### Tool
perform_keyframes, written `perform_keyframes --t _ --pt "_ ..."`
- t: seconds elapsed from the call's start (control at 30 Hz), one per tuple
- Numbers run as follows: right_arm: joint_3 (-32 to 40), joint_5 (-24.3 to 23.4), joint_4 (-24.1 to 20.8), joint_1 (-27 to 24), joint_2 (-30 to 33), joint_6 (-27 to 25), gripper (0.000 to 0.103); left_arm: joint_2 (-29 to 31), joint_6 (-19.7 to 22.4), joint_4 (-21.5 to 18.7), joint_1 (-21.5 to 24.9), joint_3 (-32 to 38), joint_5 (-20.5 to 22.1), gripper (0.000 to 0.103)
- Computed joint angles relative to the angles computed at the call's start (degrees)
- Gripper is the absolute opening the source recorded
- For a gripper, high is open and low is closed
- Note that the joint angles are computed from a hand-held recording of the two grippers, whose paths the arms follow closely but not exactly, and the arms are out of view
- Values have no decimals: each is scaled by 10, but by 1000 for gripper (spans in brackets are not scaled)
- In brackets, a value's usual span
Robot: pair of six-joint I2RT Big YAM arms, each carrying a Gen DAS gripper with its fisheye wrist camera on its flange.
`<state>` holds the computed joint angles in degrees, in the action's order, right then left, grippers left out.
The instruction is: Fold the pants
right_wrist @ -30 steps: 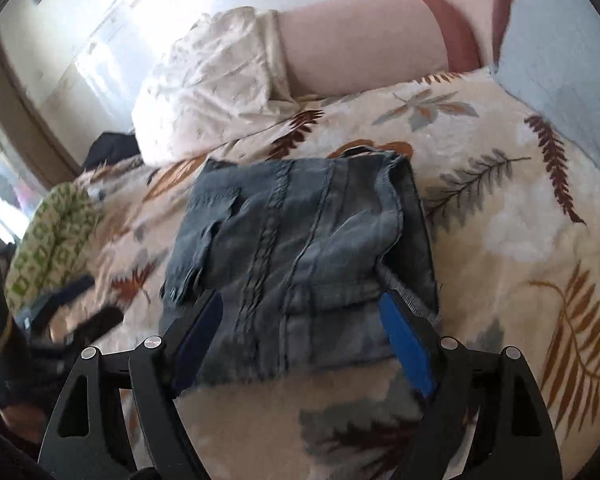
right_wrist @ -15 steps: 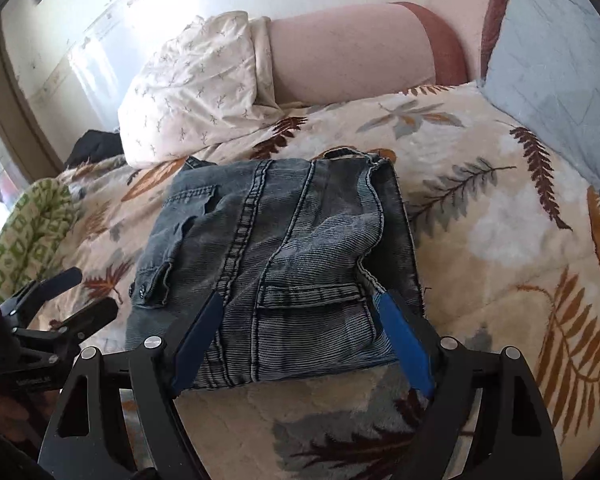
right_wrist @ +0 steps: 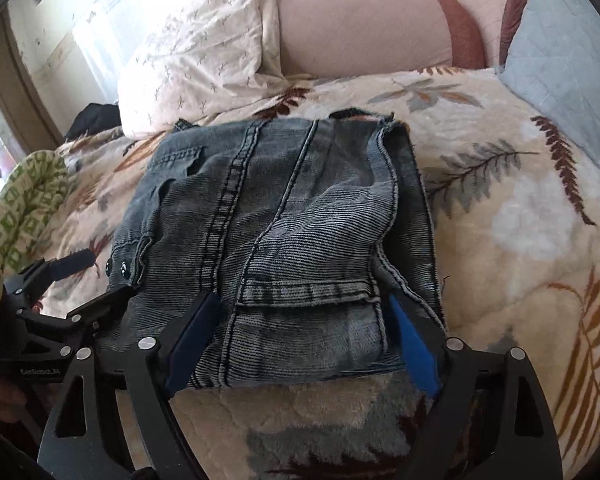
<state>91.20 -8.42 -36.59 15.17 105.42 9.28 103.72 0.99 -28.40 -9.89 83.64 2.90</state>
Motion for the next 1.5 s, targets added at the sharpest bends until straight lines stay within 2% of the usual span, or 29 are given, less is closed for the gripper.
perform_keyframes --t 0.17,0.43,0.5,0.57,0.73,0.87,1.0,1.2,1.33,1.5 --pt "6 3 -10 3 7 -18 92 7 -3 -2 -2 4 -5 103" --pt "13 6 -18 5 9 -13 92 1 -9 -11 -3 6 -15 103" --pt "22 7 -35 5 7 -1 92 -6 -9 -25 -3 10 -23 103" --pt "29 4 -49 4 2 21 92 -19 -11 -17 -3 2 -32 103" --pt "13 6 -24 -2 -31 67 92 -50 -12 -8 7 -18 -41 103" --pt "2 -1 -3 -14 -52 108 92 -76 -38 -6 27 -33 -27 103" --pt "-1 -9 2 -25 -61 151 92 -100 -64 -5 40 -43 -40 103" --pt "-9 -5 15 -23 -75 170 92 -151 -54 59 34 -85 -112 103" --pt "-16 12 30 -13 -85 165 92 -178 -50 90 28 -114 -125 103" --pt "-38 21 64 -7 -104 157 92 -197 -20 130 16 -147 -157 103"
